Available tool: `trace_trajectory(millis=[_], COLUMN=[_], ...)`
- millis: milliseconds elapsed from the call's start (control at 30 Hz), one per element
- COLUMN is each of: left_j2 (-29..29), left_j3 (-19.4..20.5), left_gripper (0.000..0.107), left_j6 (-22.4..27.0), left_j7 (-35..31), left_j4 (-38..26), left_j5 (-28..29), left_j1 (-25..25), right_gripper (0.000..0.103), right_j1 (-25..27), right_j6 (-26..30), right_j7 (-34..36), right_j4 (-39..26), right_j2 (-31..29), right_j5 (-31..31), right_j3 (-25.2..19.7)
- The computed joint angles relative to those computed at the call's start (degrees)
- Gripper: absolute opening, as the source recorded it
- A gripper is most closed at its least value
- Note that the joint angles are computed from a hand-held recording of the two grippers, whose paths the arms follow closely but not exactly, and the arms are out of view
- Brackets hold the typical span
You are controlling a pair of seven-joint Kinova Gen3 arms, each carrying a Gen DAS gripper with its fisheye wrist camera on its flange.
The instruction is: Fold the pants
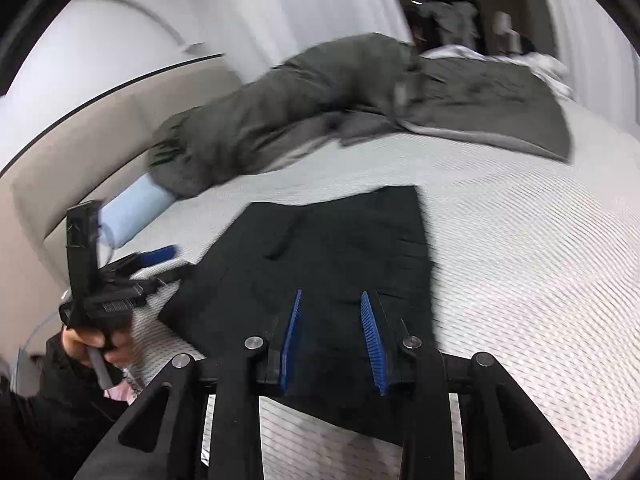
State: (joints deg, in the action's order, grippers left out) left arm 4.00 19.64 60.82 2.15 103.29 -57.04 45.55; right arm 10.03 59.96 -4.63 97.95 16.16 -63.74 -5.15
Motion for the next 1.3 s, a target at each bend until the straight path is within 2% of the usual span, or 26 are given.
trace_trajectory(millis=[67,133,200,233,300,367,467,533,600,667,767,800,867,900,967,1000,1067,1167,1300], left_j2=[2.4,3.2,2.9,2.3,0.9,-0.4,-1.7,-4.1,-3.9,-1.4,1.6,1.6,0.1,-0.8,-2.5,-2.7,-2.6,-3.3,-3.4], left_j3=[5.3,7.6,5.6,3.1,-1.9,-3.4,-2.4,-1.3,-0.1,0.2,-1.6,-2.5,-3.5,-3.6,-3.3,-2.8,-2.0,-1.4,0.3], left_gripper=[0.087,0.087,0.087,0.087,0.088,0.09,0.09,0.09,0.09,0.09,0.085,0.085,0.085,0.085,0.085,0.085,0.085,0.084,0.085], left_j6=[-1.0,-3.4,-4.3,-4.8,-6.2,-6.7,-5.9,-8.5,-8.5,-6.2,-5.2,-6.1,-7.9,-7.9,-7.7,-6.8,-3.9,-4.3,-2.5], left_j7=[-4.7,-9.3,-13.5,-14.4,-14.0,-13.2,-11.3,-9.9,-10.6,-13.3,-17.7,-17.8,-16.8,-16.4,-15.2,-14.3,-11.5,-11.6,-10.6], left_j4=[-1.3,-1.5,-1.5,-1.2,0.2,1.2,1.4,2.6,1.4,-1.6,-4.3,-3.8,-1.8,-1.2,0.3,0.5,0.7,0.4,-0.5], left_j5=[1.4,4.5,8.2,9.4,10.9,11.9,11.2,9.6,8.5,9.6,15.2,16.1,16.5,16.7,16.9,16.6,15.4,15.4,9.9], left_j1=[-5.1,-8.5,-8.4,-6.8,-3.4,-2.8,-3.2,-4.3,-5.4,-5.8,-6.7,-6.7,-6.7,-6.9,-7.5,-7.8,-7.5,-8.3,-7.3], right_gripper=[0.03,0.031,0.03,0.03,0.03,0.03,0.031,0.033,0.035,0.039,0.041,0.041,0.041,0.041,0.04,0.04,0.041,0.042,0.042], right_j1=[-2.2,-6.5,-11.8,-14.4,-16.5,-14.4,-7.2,-5.5,-5.3,-7.1,-12.7,-13.2,-12.5,-12.8,-10.5,-8.7,-8.3,-7.0,-5.9], right_j6=[-3.1,-6.5,-11.1,-13.5,-18.0,-19.7,-16.1,-15.1,-14.6,-16.8,-19.6,-21.7,-26.2,-28.5,-31.4,-31.5,-33.0,-31.1,-26.2], right_j7=[-1.2,-4.8,-6.3,-5.8,-2.8,-2.1,-2.4,-1.1,0.3,-1.8,-8.5,-9.6,-9.1,-8.5,-5.6,-4.2,-3.9,-4.0,-3.2], right_j4=[-0.2,-0.2,0.3,0.9,3.1,3.7,2.3,2.3,2.1,1.7,-0.3,0.0,1.7,2.6,4.0,4.6,5.0,4.1,2.7], right_j2=[0.5,0.8,1.6,1.2,-0.4,-1.2,-0.4,-0.6,-0.2,0.0,1.9,2.1,1.1,0.2,-0.7,-1.0,-1.4,-0.9,-1.1], right_j5=[3.7,8.4,13.1,14.6,15.0,15.3,13.9,11.7,8.7,8.2,12.8,15.2,17.1,17.2,14.8,13.7,13.8,12.1,9.5], right_j3=[-2.7,-2.6,-1.4,0.2,1.9,0.9,-4.1,-5.7,-6.6,-7.1,-5.0,-5.7,-7.5,-6.9,-8.1,-9.2,-9.3,-10.1,-9.6])
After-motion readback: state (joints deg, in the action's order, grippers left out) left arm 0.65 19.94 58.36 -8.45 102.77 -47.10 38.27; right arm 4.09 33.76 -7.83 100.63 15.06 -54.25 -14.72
